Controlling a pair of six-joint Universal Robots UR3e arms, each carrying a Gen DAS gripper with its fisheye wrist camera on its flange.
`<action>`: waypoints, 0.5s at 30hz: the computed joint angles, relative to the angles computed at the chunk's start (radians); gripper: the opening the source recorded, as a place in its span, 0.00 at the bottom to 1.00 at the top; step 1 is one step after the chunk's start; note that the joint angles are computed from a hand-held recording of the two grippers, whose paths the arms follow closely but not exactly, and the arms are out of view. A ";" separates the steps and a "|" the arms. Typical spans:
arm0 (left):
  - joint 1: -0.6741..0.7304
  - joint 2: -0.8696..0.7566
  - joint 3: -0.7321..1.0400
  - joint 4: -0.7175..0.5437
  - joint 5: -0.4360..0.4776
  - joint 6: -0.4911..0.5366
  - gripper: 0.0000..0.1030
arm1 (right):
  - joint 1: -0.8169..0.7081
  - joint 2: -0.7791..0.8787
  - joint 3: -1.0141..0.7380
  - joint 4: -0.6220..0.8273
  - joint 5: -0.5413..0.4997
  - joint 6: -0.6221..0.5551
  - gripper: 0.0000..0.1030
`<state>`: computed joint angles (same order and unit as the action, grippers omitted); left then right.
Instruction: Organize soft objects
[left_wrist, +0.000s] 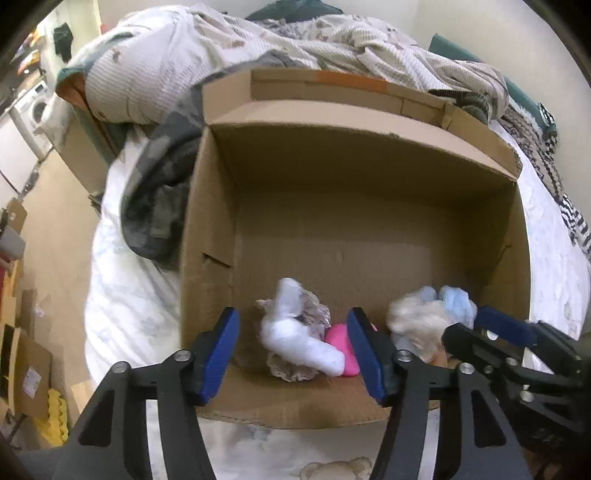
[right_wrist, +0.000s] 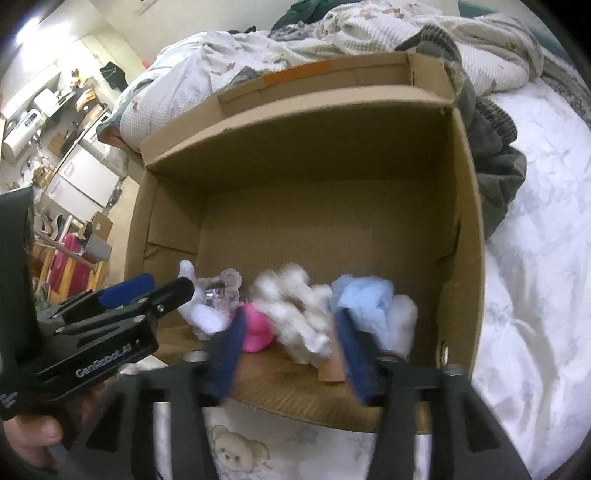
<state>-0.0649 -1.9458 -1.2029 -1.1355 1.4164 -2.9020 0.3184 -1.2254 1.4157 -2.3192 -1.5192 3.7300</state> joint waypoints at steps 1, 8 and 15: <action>0.003 0.009 -0.006 0.006 0.000 0.002 0.57 | 0.001 -0.008 0.006 -0.008 -0.009 0.004 0.63; 0.031 0.115 -0.084 0.073 -0.037 0.034 0.57 | 0.015 -0.072 0.033 -0.045 -0.070 0.022 0.74; 0.075 0.231 -0.100 0.119 -0.058 0.011 0.57 | 0.053 -0.171 0.006 -0.006 -0.162 0.024 0.75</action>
<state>0.0105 -1.7146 -1.3029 -1.0164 1.3588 -2.8913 0.3713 -1.3968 1.4222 -2.3249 -1.6817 3.7544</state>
